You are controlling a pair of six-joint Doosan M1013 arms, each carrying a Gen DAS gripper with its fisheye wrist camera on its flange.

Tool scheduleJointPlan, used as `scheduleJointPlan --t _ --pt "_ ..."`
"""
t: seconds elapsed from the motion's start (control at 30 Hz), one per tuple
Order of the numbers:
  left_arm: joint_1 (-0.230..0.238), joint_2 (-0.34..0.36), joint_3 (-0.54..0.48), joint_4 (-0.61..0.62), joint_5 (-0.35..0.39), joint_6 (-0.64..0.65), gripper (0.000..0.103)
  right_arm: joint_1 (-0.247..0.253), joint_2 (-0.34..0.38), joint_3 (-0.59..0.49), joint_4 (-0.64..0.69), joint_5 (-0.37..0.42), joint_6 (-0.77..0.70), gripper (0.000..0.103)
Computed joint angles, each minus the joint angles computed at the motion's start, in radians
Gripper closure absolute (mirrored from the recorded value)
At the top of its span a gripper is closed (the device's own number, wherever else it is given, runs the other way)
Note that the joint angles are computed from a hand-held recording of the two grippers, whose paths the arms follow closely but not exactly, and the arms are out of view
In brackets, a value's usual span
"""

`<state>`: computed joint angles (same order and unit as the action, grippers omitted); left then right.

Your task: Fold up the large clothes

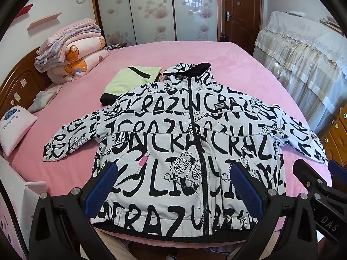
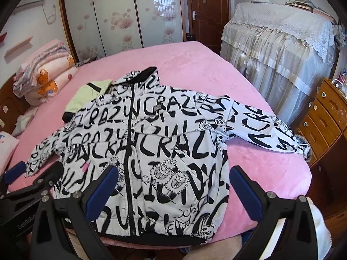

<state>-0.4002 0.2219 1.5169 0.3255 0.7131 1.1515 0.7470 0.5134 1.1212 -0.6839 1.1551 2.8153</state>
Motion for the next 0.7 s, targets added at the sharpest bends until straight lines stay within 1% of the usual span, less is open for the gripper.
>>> scheduleJointPlan --t 0.13,0.3,0.5,0.6,0.7 --pt "0.002 -0.003 0.001 -0.026 -0.020 0.017 0.001 0.004 -0.007 0.005 -0.032 -0.004 0.017 0.000" --pt "-0.002 0.006 -0.022 -0.043 -0.020 0.041 0.001 0.008 -0.031 0.038 -0.095 -0.039 0.079 0.000" --pt "-0.007 0.006 -0.034 -0.047 -0.038 0.035 0.001 -0.015 -0.047 0.047 -0.031 -0.066 0.025 0.000" --pt "-0.014 0.008 -0.042 -0.045 -0.066 0.031 0.001 -0.026 -0.066 0.072 -0.020 -0.107 0.029 0.000" --pt "-0.020 0.014 -0.054 -0.039 -0.083 0.023 0.001 -0.033 -0.076 0.081 -0.030 -0.111 0.026 0.000"
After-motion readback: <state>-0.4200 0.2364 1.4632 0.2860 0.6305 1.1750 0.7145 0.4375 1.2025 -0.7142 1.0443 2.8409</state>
